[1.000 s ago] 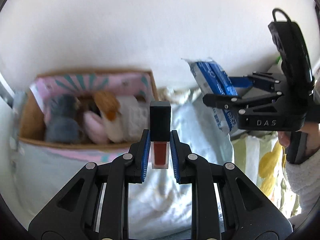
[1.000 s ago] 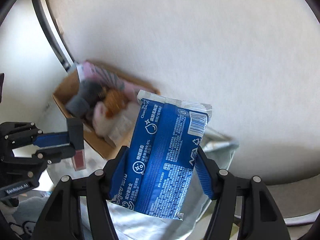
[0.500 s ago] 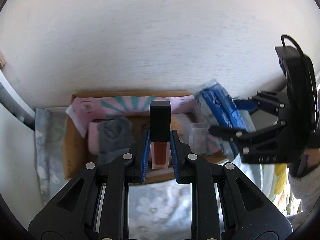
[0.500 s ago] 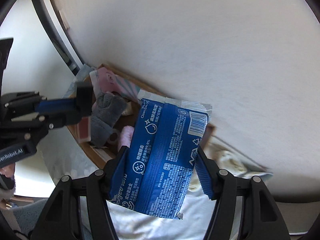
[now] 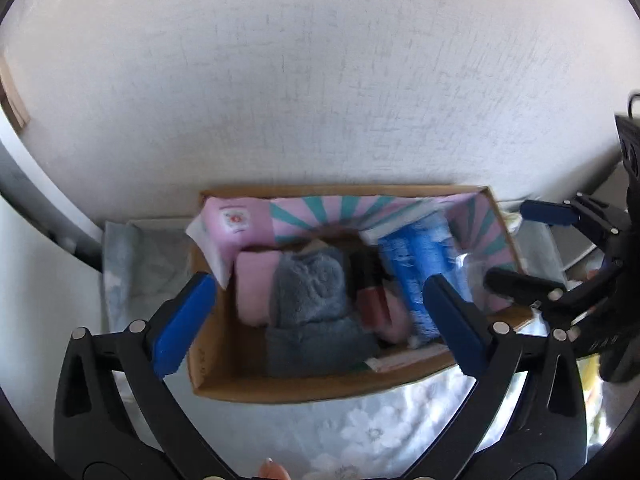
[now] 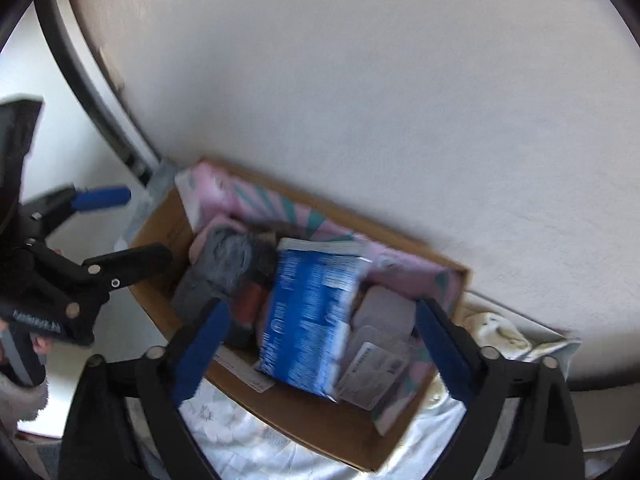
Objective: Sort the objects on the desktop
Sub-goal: 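Carry the red tube into the box while right tool grasps and drops in the blue package, then grasp one white dotted sock with left tool while right tool grasps the other sock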
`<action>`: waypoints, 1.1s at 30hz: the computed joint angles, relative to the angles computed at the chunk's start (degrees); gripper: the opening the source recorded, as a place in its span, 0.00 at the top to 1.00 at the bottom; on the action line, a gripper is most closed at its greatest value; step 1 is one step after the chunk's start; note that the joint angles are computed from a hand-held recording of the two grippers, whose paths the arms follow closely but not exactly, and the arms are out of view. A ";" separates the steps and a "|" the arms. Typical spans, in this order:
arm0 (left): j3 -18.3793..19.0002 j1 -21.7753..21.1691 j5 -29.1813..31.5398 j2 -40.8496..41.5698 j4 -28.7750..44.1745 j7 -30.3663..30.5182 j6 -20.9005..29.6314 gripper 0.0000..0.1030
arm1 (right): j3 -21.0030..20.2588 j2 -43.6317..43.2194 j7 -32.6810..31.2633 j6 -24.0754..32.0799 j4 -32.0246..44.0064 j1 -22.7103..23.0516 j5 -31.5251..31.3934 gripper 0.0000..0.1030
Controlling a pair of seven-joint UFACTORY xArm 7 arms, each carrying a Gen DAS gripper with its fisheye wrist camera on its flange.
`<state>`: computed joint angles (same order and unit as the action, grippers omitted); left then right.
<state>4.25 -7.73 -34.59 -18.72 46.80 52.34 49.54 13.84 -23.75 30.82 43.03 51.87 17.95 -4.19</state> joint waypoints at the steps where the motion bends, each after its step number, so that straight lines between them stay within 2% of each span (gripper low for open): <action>1: 0.43 0.19 -0.31 0.03 0.31 -0.51 1.25 0.00 | 0.22 -0.81 1.24 -1.69 -1.13 -0.21 0.01 0.04; 2: 0.56 0.35 -0.69 0.29 0.26 -0.90 1.52 0.00 | -0.20 -3.00 2.19 -2.87 -2.85 -0.28 0.63 0.01; 4: 0.48 0.63 -0.88 0.08 -0.18 -1.29 1.80 0.00 | -1.21 -7.27 2.96 -3.53 -5.47 -0.49 1.78 0.01; 7: 0.25 0.69 -0.87 -1.57 -1.05 -2.06 1.73 0.00 | 0.47 -7.83 4.34 -3.42 -5.68 -2.26 0.31 0.01; 9: 0.11 0.62 -0.56 -2.99 -1.43 -3.16 2.13 0.00 | 2.09 -7.93 5.36 -1.83 -5.07 -3.71 -2.54 0.01; 12: 0.44 0.14 -1.43 -5.14 -2.54 -4.10 1.41 0.00 | 2.76 -8.26 7.38 1.09 -4.52 -4.41 -3.59 0.01; 15: 0.46 -0.32 -1.03 -7.33 -2.79 -5.95 1.15 0.00 | 1.75 -10.25 9.56 2.61 -6.33 -4.86 -3.09 0.01; 19: 0.53 -1.58 -0.62 -8.80 -3.08 -7.76 1.21 0.00 | -1.94 -15.00 9.40 3.59 -10.06 -4.26 0.48 0.01; 27: -0.16 -5.25 -0.62 -15.89 -6.69 -10.36 0.27 0.02 | -5.55 -23.66 3.67 6.36 -13.34 -5.58 3.47 0.01; 33: -1.93 -9.09 0.56 -22.62 -11.38 -12.51 -2.91 0.02 | -10.42 -29.14 -5.56 6.41 -16.69 -5.01 7.08 0.01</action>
